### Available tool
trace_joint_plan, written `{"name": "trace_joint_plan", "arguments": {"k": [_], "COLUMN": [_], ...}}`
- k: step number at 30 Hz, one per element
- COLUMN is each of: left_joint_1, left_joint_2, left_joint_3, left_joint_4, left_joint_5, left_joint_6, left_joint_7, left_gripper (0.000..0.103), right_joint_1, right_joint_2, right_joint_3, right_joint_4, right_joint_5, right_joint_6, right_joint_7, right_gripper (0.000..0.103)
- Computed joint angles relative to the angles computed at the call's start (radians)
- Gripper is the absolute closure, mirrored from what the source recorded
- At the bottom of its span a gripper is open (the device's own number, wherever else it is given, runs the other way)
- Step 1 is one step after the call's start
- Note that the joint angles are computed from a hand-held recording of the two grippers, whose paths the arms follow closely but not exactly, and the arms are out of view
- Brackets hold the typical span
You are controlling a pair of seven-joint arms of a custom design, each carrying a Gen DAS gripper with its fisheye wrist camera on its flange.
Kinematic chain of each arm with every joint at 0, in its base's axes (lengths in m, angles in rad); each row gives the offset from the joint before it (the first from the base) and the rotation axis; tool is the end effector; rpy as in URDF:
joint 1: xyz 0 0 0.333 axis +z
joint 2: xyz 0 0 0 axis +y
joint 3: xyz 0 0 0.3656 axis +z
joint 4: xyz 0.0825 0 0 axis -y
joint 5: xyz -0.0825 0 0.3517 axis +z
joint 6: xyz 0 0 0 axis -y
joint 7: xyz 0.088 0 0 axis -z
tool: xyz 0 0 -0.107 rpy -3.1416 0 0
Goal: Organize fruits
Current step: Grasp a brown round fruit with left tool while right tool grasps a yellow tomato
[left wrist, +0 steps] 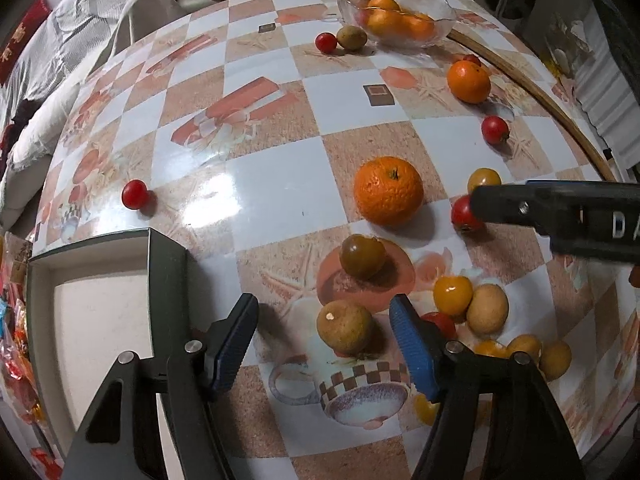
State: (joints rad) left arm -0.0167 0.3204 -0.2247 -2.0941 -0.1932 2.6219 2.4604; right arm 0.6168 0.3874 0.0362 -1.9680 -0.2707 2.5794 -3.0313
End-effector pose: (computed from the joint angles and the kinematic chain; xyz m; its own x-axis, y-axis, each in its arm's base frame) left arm 0.5822 -0.1297 0.3633 -0.8139 -0.5805 -0.0236 -0.5533 0.7869 -0.2730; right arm 0.4995 0.3853 0.3652 -0.7005 -0.6783 -0.2218 -0.6622 0.7337 -0.1526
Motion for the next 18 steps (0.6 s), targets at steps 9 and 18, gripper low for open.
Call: {"name": "trace_joint_plan", "arguments": {"k": [9, 18], "left_joint_1": [0.007, 0.019], "left_joint_2": [-0.003, -0.007], "left_joint_3": [-0.008, -0.010], "left_joint_4": [0.007, 0.014], "left_joint_5": [-0.037, -0.092], "left_joint_6": [-0.030, -0.060], "left_joint_7": [0.010, 0.033], "left_gripper": [0.054, 0.075], "right_joint_1": [-0.013, 0.013], "right_joint_2": [0.027, -0.012], "right_joint_3": [-0.018, -0.027], "right_joint_4": [-0.005, -0.034], "right_joint_5": [0.030, -0.002], "right_joint_6": [0.145, 0.094], "right_joint_7": [-0.010, 0.015], "right_gripper": [0.064, 0.083]}}
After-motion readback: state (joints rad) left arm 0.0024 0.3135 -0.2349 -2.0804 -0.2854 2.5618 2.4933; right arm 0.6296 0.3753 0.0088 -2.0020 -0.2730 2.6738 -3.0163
